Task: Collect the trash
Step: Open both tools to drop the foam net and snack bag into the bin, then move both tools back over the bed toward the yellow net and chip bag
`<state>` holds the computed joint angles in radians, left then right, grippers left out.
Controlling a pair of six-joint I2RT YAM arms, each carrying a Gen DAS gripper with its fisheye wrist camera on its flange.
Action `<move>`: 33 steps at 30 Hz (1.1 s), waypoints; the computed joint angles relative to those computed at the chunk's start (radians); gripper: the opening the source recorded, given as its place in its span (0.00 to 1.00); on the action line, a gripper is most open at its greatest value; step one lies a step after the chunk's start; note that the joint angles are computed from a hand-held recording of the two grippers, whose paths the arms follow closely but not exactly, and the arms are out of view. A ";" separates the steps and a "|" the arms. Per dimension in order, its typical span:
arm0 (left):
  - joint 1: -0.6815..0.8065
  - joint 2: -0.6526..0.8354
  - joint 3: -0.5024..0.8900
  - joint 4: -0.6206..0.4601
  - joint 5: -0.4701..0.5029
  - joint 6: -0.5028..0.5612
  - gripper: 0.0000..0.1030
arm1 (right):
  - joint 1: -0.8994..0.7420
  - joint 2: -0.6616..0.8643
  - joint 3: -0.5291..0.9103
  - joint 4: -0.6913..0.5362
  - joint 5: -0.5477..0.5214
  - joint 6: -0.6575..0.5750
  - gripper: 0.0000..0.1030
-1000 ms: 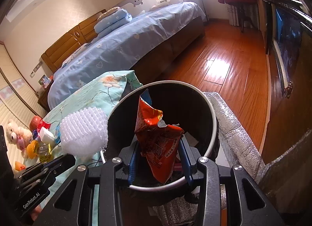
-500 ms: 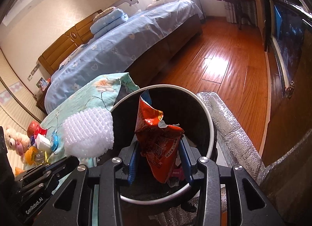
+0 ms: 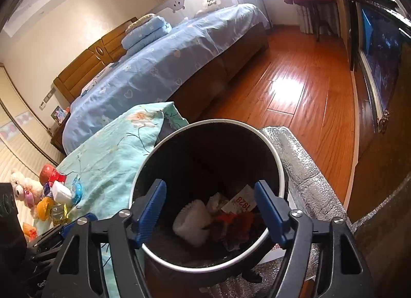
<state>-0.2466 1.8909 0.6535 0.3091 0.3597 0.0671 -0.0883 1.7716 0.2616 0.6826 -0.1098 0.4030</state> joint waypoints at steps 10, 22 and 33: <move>0.205 -0.135 -0.233 0.149 0.057 0.114 0.45 | 0.280 -0.015 -0.072 0.110 0.174 0.068 0.77; 0.523 -0.116 -0.248 0.118 0.128 0.247 0.63 | 0.602 -0.081 -0.033 0.034 0.357 0.210 0.99; 0.801 -0.100 -0.220 0.149 0.166 0.349 0.99 | 0.791 0.008 0.121 -0.053 0.430 0.267 1.00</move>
<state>0.5549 1.7913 0.4338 0.4576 0.5257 0.4163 0.7023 1.7797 0.3822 0.6293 0.3198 0.6704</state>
